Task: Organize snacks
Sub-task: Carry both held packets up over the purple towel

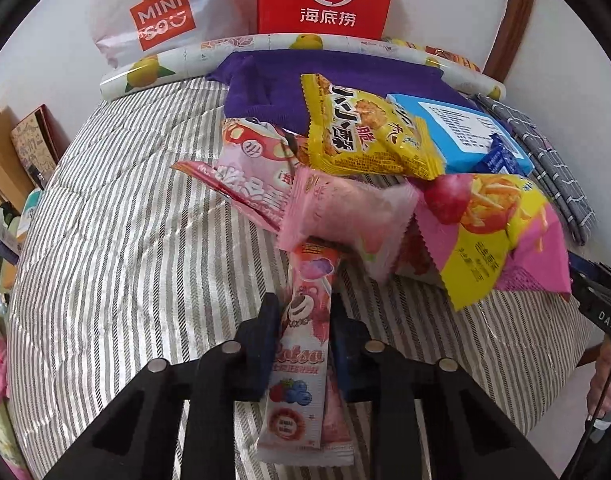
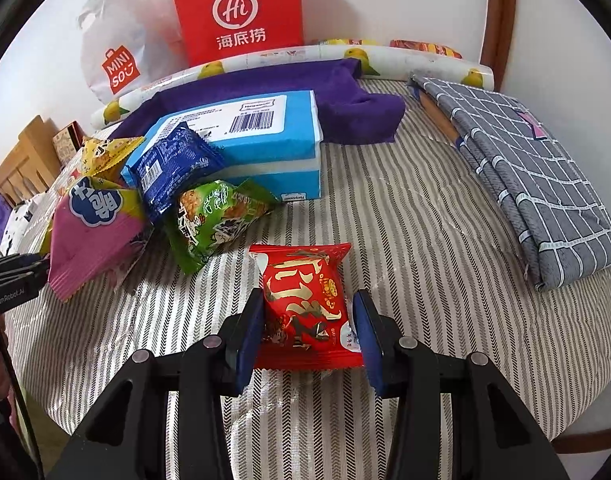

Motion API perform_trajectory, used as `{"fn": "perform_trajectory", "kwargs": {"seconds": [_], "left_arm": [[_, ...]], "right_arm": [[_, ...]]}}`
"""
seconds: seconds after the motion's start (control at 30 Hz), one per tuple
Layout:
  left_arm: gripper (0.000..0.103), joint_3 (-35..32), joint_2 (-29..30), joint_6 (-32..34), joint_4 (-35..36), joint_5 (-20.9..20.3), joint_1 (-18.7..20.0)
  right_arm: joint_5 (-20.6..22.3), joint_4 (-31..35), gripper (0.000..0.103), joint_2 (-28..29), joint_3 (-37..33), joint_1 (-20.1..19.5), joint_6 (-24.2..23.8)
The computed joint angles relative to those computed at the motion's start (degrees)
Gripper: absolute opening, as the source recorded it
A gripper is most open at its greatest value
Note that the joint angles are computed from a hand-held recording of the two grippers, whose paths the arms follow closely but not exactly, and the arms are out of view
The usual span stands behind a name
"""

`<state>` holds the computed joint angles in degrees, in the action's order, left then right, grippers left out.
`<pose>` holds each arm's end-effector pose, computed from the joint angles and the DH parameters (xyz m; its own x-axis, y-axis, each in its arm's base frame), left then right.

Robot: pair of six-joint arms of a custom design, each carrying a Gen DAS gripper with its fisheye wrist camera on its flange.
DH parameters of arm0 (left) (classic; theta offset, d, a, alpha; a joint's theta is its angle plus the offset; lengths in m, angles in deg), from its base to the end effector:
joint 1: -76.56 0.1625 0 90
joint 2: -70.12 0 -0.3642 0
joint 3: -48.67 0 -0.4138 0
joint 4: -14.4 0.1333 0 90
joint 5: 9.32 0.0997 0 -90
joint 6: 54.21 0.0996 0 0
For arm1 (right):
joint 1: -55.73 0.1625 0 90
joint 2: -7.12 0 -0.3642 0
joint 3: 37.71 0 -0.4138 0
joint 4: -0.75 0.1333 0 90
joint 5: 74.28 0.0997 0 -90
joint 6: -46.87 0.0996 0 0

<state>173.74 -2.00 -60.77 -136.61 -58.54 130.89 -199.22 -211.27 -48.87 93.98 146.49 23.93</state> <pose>-0.1132 -0.4978 0.1182 -0.7301 0.2729 -0.6265 0.4972 0.8410 -0.2132 0.0820 -0.4328 0.0791 -0.7563 0.1022 0.6461 -0.3301 0.7931 -0.5118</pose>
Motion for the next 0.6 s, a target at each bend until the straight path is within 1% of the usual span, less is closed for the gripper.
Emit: {"fn": "perform_trajectory", "kwargs": {"seconds": [0.13, 0.27, 0.5, 0.6], "left_arm": [[0.023, 1.18, -2.07, -1.36, 0.29, -0.59, 0.01], [0.023, 3.02, -5.27, -3.03, 1.84, -0.52, -0.82], [0.023, 6.37, -11.69, -5.49, 3.23, -0.56, -3.39], [0.023, 6.78, -13.4, -5.93, 3.73, -0.76, -4.66]], "right_arm": [[-0.69, -1.01, 0.044, -0.36, 0.54, 0.82, 0.02], [-1.83, -2.05, 0.044, -1.07, 1.37, 1.96, 0.58], [-2.6, -3.3, 0.044, -3.28, 3.3, 4.36, 1.32], [-3.2, -3.53, 0.044, -4.27, 3.85, 5.99, 1.44]]}}
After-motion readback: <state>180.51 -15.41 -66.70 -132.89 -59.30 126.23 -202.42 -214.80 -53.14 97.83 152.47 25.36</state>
